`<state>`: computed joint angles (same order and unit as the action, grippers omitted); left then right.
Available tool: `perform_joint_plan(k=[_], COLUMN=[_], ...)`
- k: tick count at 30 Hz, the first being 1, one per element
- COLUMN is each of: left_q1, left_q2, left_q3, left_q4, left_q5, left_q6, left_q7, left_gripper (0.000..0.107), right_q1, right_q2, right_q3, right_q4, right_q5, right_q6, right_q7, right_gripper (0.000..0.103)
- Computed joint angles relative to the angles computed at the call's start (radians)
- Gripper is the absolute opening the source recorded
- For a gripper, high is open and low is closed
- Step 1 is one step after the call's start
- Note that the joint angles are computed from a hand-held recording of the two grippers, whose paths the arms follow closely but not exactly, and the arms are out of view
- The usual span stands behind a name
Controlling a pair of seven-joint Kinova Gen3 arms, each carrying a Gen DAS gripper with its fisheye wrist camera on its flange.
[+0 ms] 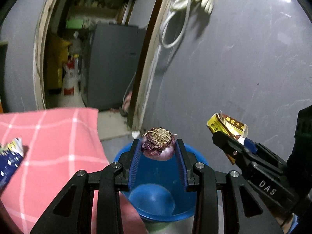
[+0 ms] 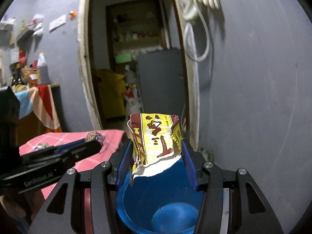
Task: Collect trash
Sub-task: 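Carry both items over the blue bucket and open both tools to drop them, then return both tools from the bucket to the table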
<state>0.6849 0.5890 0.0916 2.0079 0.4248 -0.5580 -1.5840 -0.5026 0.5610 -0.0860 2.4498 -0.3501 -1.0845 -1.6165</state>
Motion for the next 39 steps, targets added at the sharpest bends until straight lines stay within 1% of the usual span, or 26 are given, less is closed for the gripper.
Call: perform_joint_plan(k=[2, 5, 8, 10, 12, 15, 17, 18, 19, 20, 21, 22, 23, 24, 25, 26, 27, 28, 29, 30, 31, 34, 35, 37, 39], left_q1=[-0.01, -0.009, -0.026, -0.037, -0.044, -0.026, 0.006, 0.025, 0.039, 0.057, 0.092, 0.11, 0.11, 0.098, 0.08, 0.079, 0.093, 0.105, 0.131, 0.16, 0.175, 0.213, 0.216, 0.18, 0.185], left_q2=[0.013, 0.034, 0.05, 0.056, 0.056, 0.042, 0.031, 0.024, 0.015, 0.008, -0.002, -0.008, -0.013, -0.022, -0.031, -0.036, -0.046, -0.048, -0.056, -0.063, -0.071, -0.082, -0.086, -0.096, -0.097], left_q3=[0.001, -0.021, -0.017, -0.009, -0.007, -0.034, -0.065, -0.082, -0.09, -0.102, -0.133, -0.145, -0.139, -0.117, -0.085, -0.072, -0.078, -0.08, -0.101, -0.124, -0.127, -0.129, -0.116, -0.053, -0.023], left_q4=[-0.029, -0.087, -0.107, -0.11, -0.1, -0.079, -0.061, -0.048, -0.031, -0.006, 0.022, 0.048, 0.071, 0.096, 0.119, 0.141, 0.168, 0.189, 0.218, 0.247, 0.269, 0.338, 0.353, 0.381, 0.421], left_q5=[0.002, 0.015, -0.012, -0.034, -0.054, -0.056, -0.03, -0.01, 0.025, 0.057, 0.09, 0.108, 0.119, 0.143, 0.179, 0.206, 0.239, 0.257, 0.276, 0.294, 0.318, 0.391, 0.42, 0.474, 0.525], left_q6=[0.051, 0.157, 0.203, 0.214, 0.206, 0.189, 0.167, 0.15, 0.126, 0.088, 0.048, 0.007, -0.033, -0.073, -0.114, -0.155, -0.195, -0.236, -0.277, -0.317, -0.358, -0.48, -0.513, -0.585, -0.663], left_q7=[0.001, -0.011, 0.02, 0.05, 0.078, 0.091, 0.084, 0.074, 0.049, 0.032, 0.027, 0.028, 0.027, 0.009, -0.021, -0.035, -0.04, -0.035, -0.019, -0.002, 0.002, 0.012, 0.003, -0.025, -0.015], left_gripper=[0.032, 0.033, 0.034, 0.043, 0.048, 0.048, 0.048, 0.05, 0.058, 0.063, 0.069, 0.071, 0.071, 0.072, 0.077, 0.08, 0.086, 0.09, 0.092, 0.097, 0.1, 0.1, 0.1, 0.1, 0.1], right_q1=[0.042, 0.092, 0.128, 0.145, 0.156, 0.153, 0.135, 0.131, 0.108, 0.1, 0.088, 0.076, 0.077, 0.059, 0.042, 0.037, 0.03, 0.007, 0.002, -0.017, -0.019, -0.046, -0.053, -0.068, -0.09], right_q2=[-0.002, -0.002, -0.001, 0.003, 0.004, -0.001, -0.005, -0.003, -0.005, -0.001, 0.002, 0.006, 0.012, 0.017, 0.024, 0.029, 0.037, 0.043, 0.054, 0.062, 0.068, 0.084, 0.089, 0.099, 0.105], right_q3=[-0.006, -0.011, -0.013, -0.014, -0.014, -0.008, 0.001, -0.003, 0.008, 0.009, 0.008, 0.006, -0.006, 0.001, 0.004, -0.007, -0.018, -0.011, -0.021, -0.017, -0.031, -0.044, -0.048, -0.058, -0.066], right_q4=[-0.013, -0.035, -0.055, -0.06, -0.063, -0.064, -0.054, -0.054, -0.04, -0.033, -0.022, -0.012, -0.005, 0.006, 0.015, 0.016, 0.021, 0.029, 0.033, 0.038, 0.039, 0.036, 0.031, 0.024, 0.007], right_q5=[0.04, 0.093, 0.135, 0.154, 0.172, 0.17, 0.151, 0.136, 0.124, 0.118, 0.109, 0.101, 0.097, 0.096, 0.094, 0.086, 0.08, 0.083, 0.082, 0.085, 0.088, 0.093, 0.096, 0.102, 0.105], right_q6=[0.055, 0.129, 0.182, 0.194, 0.206, 0.214, 0.191, 0.176, 0.145, 0.118, 0.081, 0.042, 0.006, -0.035, -0.076, -0.104, -0.144, -0.185, -0.226, -0.266, -0.296, -0.369, -0.386, -0.42, -0.435], right_q7=[-0.036, -0.086, -0.131, -0.159, -0.18, -0.189, -0.18, -0.166, -0.16, -0.153, -0.145, -0.137, -0.126, -0.124, -0.118, -0.104, -0.092, -0.092, -0.083, -0.082, -0.067, -0.038, -0.031, -0.017, 0.009], right_gripper=[0.049, 0.049, 0.05, 0.053, 0.055, 0.055, 0.058, 0.061, 0.065, 0.067, 0.072, 0.077, 0.079, 0.083, 0.086, 0.088, 0.092, 0.1, 0.103, 0.103, 0.103, 0.103, 0.103, 0.103, 0.103])
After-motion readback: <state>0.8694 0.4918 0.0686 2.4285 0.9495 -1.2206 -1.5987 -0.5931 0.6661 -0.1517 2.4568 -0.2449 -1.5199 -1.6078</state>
